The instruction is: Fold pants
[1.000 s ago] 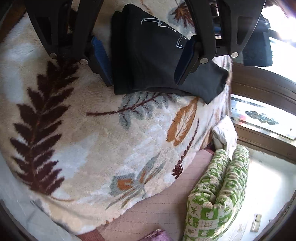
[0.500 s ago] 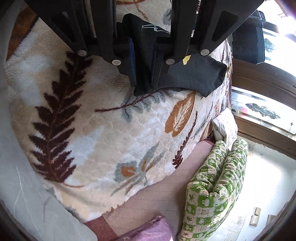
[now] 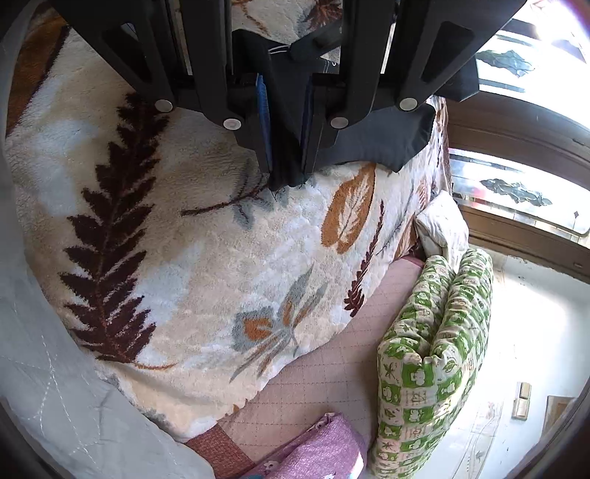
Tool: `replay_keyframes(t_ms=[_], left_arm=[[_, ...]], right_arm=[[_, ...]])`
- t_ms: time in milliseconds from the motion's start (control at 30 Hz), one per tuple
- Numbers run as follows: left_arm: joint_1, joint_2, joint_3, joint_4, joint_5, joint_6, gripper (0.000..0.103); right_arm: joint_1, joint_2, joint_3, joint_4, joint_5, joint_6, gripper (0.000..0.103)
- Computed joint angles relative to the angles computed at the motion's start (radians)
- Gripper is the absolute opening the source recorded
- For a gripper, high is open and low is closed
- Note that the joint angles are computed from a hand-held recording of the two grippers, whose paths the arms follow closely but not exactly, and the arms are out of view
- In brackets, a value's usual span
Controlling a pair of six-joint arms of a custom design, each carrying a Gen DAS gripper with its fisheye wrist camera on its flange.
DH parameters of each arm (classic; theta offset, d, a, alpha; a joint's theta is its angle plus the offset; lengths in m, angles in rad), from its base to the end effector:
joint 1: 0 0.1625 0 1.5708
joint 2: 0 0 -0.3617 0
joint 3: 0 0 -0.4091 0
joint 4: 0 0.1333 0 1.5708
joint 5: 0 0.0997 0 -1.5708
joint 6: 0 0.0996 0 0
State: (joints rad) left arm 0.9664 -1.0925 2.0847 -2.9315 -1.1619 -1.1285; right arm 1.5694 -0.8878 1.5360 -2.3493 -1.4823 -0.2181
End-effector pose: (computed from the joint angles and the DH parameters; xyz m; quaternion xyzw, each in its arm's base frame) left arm -0.1510 -0.5229 0.0918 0.2853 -0.9201 0.2683 0.0075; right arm 0.1412 -0.6663 0.1107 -0.1107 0.9907 -0.0695 0.0367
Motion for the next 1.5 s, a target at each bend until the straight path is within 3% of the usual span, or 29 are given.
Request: replay_keyframes(t_ms=[33,167,367,533,633,700,800,833,900,1033,1133,1200,1233,1267,1500], left_arm=[[0.001,0.010,-0.006,-0.013,-0.006,0.000,0.042],[0.027,0.036,-0.031,-0.039,-0.068,0.016,0.007],[0.057,0.015,-0.025,-0.047,-0.134,0.040,0.004],[0.053,-0.005,-0.011,-0.051,-0.133,0.057,0.004],[0.061,-0.007,-0.003,-0.042,-0.145,0.054,0.004],[0.072,0.000,-0.004,-0.047,-0.166,0.046,0.004],[0.083,0.006,-0.007,-0.045,-0.186,0.043,0.004],[0.085,0.010,-0.011,-0.044,-0.188,0.047,0.004],[0.090,0.011,-0.015,-0.041,-0.192,0.055,0.004],[0.097,0.015,-0.018,-0.040,-0.203,0.055,0.004],[0.100,0.015,-0.016,-0.042,-0.210,0.050,0.004],[0.101,0.017,-0.019,-0.037,-0.211,0.049,0.004],[0.100,0.018,-0.021,-0.030,-0.207,0.051,0.004],[0.100,0.017,-0.021,-0.027,-0.207,0.053,0.004],[0.090,-0.018,-0.010,-0.024,-0.209,0.059,0.004]], right_arm=[[0.000,0.001,-0.001,-0.001,0.000,0.006,0.015],[-0.004,-0.001,0.004,-0.007,0.013,0.032,0.015],[-0.013,-0.016,0.027,-0.027,0.013,0.052,0.015],[-0.028,-0.033,0.052,-0.063,0.018,0.076,0.012],[-0.034,-0.030,0.054,-0.067,-0.043,0.093,0.017],[-0.058,-0.032,0.061,-0.070,-0.004,0.103,0.018],[-0.060,-0.019,0.052,-0.064,0.024,0.100,0.050],[-0.051,-0.008,0.043,-0.075,-0.007,0.109,0.062],[-0.049,0.014,0.025,-0.080,-0.010,0.109,0.063],[-0.053,0.037,-0.001,-0.037,0.051,0.050,0.079],[-0.047,0.042,-0.011,-0.017,0.038,0.004,0.076],[-0.051,0.043,-0.018,0.000,0.028,0.006,0.053],[-0.057,0.050,-0.032,0.045,0.041,0.000,0.026],[-0.053,0.056,-0.040,0.066,0.017,-0.003,0.020],[-0.008,0.010,0.013,-0.002,-0.050,-0.019,0.015]])
